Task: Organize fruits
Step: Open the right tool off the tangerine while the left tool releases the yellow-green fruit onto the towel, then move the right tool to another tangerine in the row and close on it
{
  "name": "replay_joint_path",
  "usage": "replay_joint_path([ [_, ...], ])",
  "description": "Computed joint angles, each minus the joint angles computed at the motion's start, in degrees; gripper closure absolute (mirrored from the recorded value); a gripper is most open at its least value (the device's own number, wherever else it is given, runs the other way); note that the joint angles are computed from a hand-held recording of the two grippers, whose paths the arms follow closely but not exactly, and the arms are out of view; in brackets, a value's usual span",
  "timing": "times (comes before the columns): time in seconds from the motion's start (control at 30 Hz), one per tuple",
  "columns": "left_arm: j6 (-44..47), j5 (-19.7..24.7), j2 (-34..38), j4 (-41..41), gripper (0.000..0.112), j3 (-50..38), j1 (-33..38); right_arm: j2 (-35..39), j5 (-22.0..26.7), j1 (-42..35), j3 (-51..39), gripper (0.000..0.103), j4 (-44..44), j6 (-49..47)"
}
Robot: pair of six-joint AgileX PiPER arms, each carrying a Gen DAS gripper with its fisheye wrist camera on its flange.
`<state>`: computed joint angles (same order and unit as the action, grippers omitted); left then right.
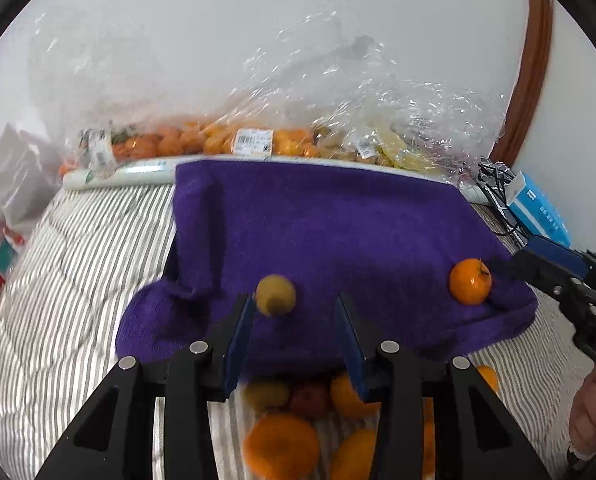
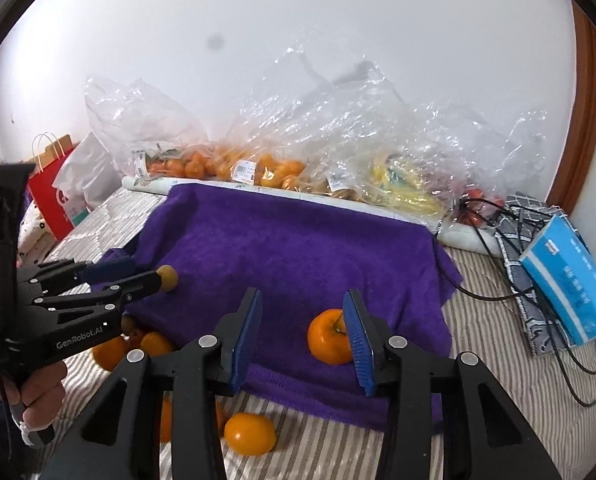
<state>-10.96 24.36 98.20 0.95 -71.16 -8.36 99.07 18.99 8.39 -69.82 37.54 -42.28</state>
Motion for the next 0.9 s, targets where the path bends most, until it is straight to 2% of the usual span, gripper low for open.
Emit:
replay_joint_path([
  [0.2,11.44,-0.2,-4.13,-13.83,0.069,5.18,3.72,-5.02,1.53,-0.63,6.15,0.061,3.43,-1.48],
  [0.4,12.49,-2.35,-7.85,-14.48,0.069,11.19,4.35,-8.44,0.94,0.37,11.58,0.061,2.09,1.16],
  [0.67,19.53,-5.27,-11.15,-21.35,0.069,17.3,5.69,-11.16,0.33,1.49,15.82,0.061,1.0,3.72],
  [0.8,23.06,-5.19,-11.97,-24.7,0.069,18.18,6.46,-11.63,0.03,1.8,17.08,0.061,0.69,5.07],
  [0.9,22.73,-5.24,-12.53,-24.04,0.069,18.91,6.74,-11.5,-0.68,2.3,17.54,0.061,-1.37,7.75],
])
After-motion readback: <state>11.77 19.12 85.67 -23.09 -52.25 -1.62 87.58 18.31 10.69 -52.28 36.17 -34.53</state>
